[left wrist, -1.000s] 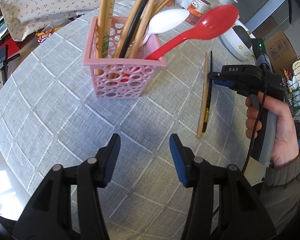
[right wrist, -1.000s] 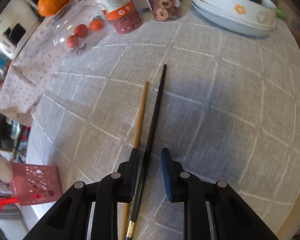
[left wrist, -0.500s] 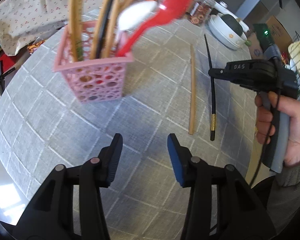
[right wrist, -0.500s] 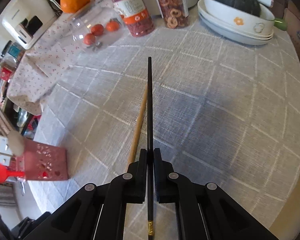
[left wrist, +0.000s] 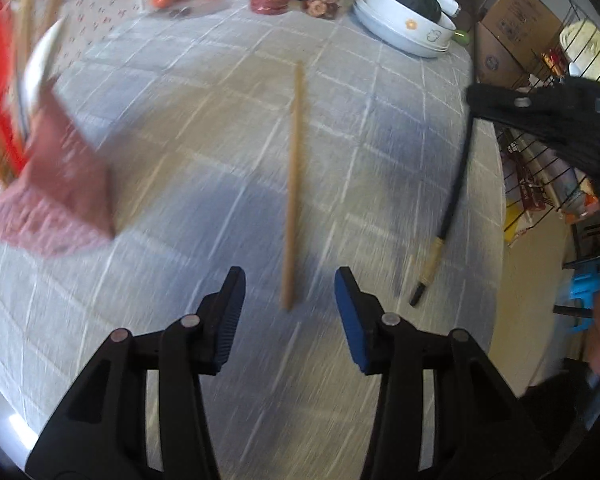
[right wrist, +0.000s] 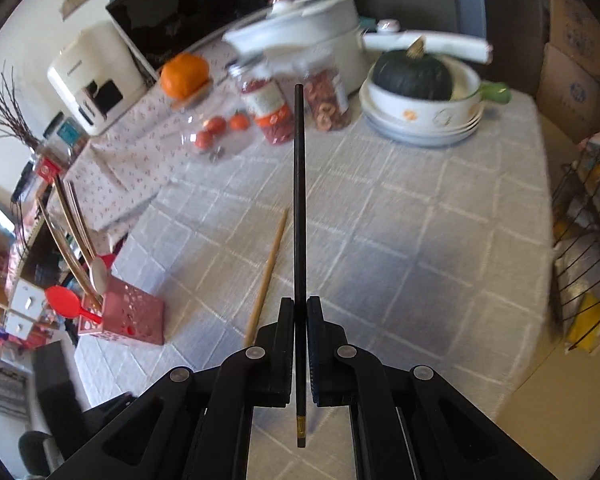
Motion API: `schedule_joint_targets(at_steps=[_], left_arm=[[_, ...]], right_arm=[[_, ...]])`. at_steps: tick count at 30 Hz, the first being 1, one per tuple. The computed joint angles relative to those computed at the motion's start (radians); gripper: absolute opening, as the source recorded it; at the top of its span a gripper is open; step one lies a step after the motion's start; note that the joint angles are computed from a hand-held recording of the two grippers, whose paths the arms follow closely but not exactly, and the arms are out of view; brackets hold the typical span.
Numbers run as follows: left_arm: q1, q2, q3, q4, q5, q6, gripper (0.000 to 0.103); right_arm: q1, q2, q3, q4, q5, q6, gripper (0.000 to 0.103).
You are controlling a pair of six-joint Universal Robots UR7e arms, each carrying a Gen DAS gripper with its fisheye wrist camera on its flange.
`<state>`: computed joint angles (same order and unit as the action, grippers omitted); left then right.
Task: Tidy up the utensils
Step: 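Grasp the last wooden chopstick with the left tool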
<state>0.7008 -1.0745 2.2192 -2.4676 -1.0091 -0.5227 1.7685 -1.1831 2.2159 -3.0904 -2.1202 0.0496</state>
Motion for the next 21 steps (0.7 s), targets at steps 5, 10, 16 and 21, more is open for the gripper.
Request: schedule_joint_targets(at_steps=[5, 10, 16, 21], left_arm=[[0.002, 0.106, -0.068, -0.023, 0.07, 0.029, 0.048], [0.028, 0.185, -0.152, -0.026, 0.112, 0.042, 0.048], [0.051, 0.254, -0.228, -0.024, 0.109, 0.069, 0.048], [0.071, 0.297, -0.285, 0.008, 0.11, 0.06, 0.048]], right_arm=[[0.022, -0.034, 0.023, -0.07, -0.047, -0.042, 0.006], [0.038, -0.039, 0.023, -0.106, -0.083, -0.085, 0.006], [0.049, -0.042, 0.029, -0.156, -0.102, -0.141, 0.006], [0.054, -0.045, 0.035, -0.216, -0.092, -0.191, 0.006]])
